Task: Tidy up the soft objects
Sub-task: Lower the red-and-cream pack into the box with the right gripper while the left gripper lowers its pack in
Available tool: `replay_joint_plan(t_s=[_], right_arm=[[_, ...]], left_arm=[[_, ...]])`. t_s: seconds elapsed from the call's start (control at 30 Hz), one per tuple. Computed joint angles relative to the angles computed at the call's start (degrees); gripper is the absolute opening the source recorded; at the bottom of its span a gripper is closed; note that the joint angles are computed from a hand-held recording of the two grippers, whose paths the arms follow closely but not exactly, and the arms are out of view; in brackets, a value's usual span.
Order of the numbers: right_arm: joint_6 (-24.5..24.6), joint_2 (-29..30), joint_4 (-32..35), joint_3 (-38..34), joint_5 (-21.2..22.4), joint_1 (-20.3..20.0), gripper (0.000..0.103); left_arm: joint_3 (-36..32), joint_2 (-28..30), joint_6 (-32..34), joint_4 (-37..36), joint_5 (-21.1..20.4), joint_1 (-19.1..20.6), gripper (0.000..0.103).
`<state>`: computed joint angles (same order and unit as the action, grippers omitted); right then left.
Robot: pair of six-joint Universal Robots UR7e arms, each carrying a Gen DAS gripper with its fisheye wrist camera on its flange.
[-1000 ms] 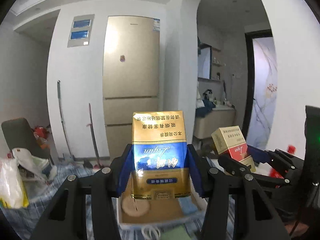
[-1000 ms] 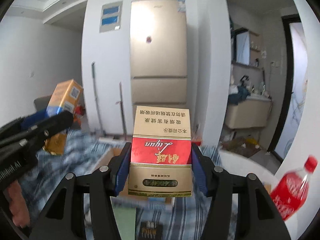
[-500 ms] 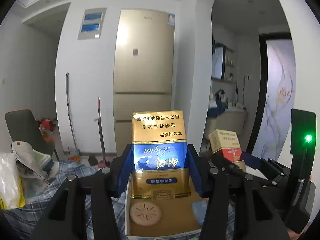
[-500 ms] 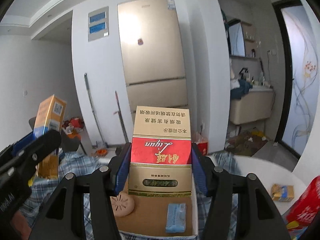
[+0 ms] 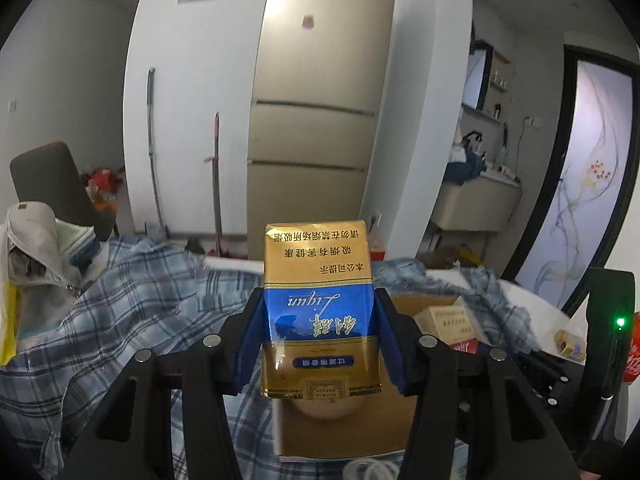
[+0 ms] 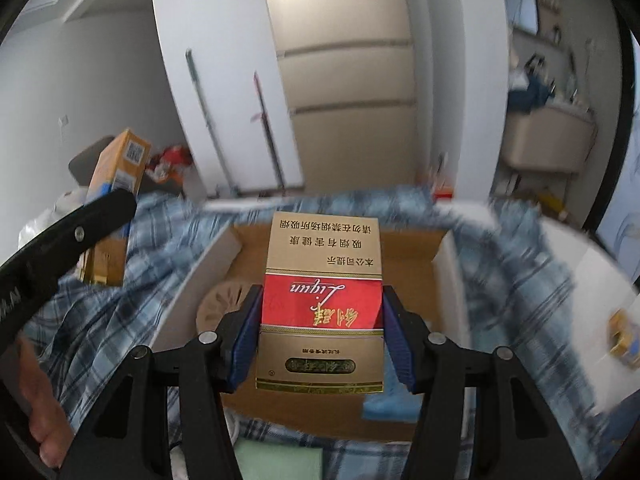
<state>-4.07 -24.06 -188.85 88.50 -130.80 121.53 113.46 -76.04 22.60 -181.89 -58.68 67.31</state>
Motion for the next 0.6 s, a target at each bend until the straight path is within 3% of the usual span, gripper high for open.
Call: replay_joint_plan(t_s=[0.13, 0.33, 0.43, 0.6], right_arm=[[4.57, -0.25, 6.50, -0.07, 2.39, -1.28, 0.056], [6.52, 0.60, 11.21, -0.76, 0.82, -2.04, 0.056], [6.86, 0.65, 11.59, -0.73, 0.61, -2.31, 0.056], [5.64, 1.17, 9.09, -0.97, -1.73, -1.81, 0.067]], left_arm=[[-0.78, 0.95, 0.18, 2.08, -0.65, 1.14, 0.054], [-0.95, 1.64, 0.36, 4.20, -0.57, 1.38, 0.054], [-1.15, 1.76, -0.57, 5.95, 0.37, 1.20, 0.054], [-1.43, 1.73, -1.15, 7.32, 0.06, 1.27, 0.054]])
